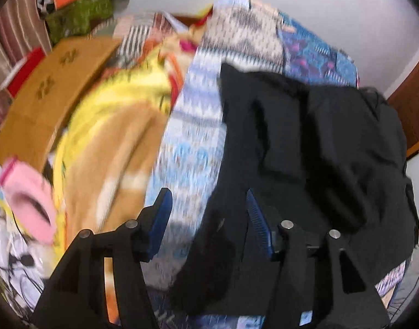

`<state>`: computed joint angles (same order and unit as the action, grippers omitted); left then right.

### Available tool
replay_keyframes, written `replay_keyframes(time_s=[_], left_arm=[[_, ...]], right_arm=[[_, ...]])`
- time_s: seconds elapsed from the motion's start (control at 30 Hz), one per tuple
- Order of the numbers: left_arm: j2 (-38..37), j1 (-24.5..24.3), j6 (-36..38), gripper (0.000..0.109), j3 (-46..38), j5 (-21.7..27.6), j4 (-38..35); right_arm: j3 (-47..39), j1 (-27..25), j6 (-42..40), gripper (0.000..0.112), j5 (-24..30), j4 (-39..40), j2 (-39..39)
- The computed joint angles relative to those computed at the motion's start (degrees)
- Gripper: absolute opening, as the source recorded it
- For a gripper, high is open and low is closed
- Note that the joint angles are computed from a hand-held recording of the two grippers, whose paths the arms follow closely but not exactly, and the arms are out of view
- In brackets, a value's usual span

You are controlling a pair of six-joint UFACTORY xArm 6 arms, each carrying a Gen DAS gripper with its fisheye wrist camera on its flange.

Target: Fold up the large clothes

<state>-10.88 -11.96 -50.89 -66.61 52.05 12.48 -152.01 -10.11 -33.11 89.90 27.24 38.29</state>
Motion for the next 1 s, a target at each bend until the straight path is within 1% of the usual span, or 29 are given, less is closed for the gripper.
replay_keyframes(time_s=[0.03, 0.13, 0.17, 0.27, 0.37, 0.43, 0.53, 0.57, 0.67, 0.83, 0.87, 0.9, 0.93, 0.97, 1.0], left_arm=[[-1.02, -0.04, 0.38, 0.055, 2.07, -0.76, -1.42], [-3.82, -0.34, 0.28, 0.055, 7.9, -3.09, -4.74], [-4.74, -0.48, 0.1, 0.055, 9.68, -3.58, -5.75], [-6.61, -0.75, 0.91, 0.055, 14.38, -5.42, -9.95], [-8.46, -0.87, 1.72, 0.055, 18.51, -9.31, -13.77], [-8.95, -0.86, 1.58, 0.056, 20.39, -11.36, -15.92], [-8.77, -1.14, 0.59, 0.056, 21.87, -12.79, -17.05], [-8.67, -1.24, 0.17, 0.056, 22.08, -13.17, -17.06], [-8.33, -2.83, -0.79, 0.062, 22.55, -14.78, -16.31], [-7.27, -4.18, -2.89, 0.062, 21.0, -12.99, -13.02], [-7.38, -4.28, -2.98, 0.06, 20.9, -13.05, -13.31], [-7.59, -4.39, -2.71, 0.054, 20.92, -13.41, -13.65], [-7.56, -4.69, -2.84, 0.051, 20.46, -13.36, -13.27], [-7.01, -4.99, -2.92, 0.045, 19.52, -13.01, -12.74], [-6.73, -5.5, -3.43, 0.04, 18.6, -12.26, -11.58]], right_arm=[[4.82, -0.33, -0.47, 0.056, -0.97, -0.32, -2.63], [11.71, -1.64, -1.1, 0.056, -1.13, -0.89, -6.12], [15.34, -1.98, -1.55, 0.056, -2.01, -1.13, -8.21], [18.2, -2.81, -0.75, 0.056, -1.24, -2.35, -9.17], [20.3, -3.67, 0.67, 0.056, -0.1, -1.98, -9.76], [18.83, -4.27, 3.08, 0.056, 2.29, -0.56, -8.14], [14.36, -5.19, 7.69, 0.056, 6.41, 2.79, -4.62], [13.98, -5.5, 8.73, 0.056, 6.85, 3.88, -4.17], [17.76, -5.71, 9.03, 0.057, 5.4, 5.25, -6.14], [26.28, -5.12, 3.17, 0.058, 3.95, 5.73, -12.14], [27.15, -4.87, 2.55, 0.058, 3.15, 5.29, -12.71], [28.64, -4.82, 1.95, 0.058, 2.15, 5.01, -13.65], [29.32, -5.04, 2.33, 0.058, 2.15, 5.4, -14.04], [29.38, -5.18, 2.85, 0.056, 2.28, 5.85, -13.87], [29.11, -5.66, 3.53, 0.049, 3.09, 6.84, -13.57]])
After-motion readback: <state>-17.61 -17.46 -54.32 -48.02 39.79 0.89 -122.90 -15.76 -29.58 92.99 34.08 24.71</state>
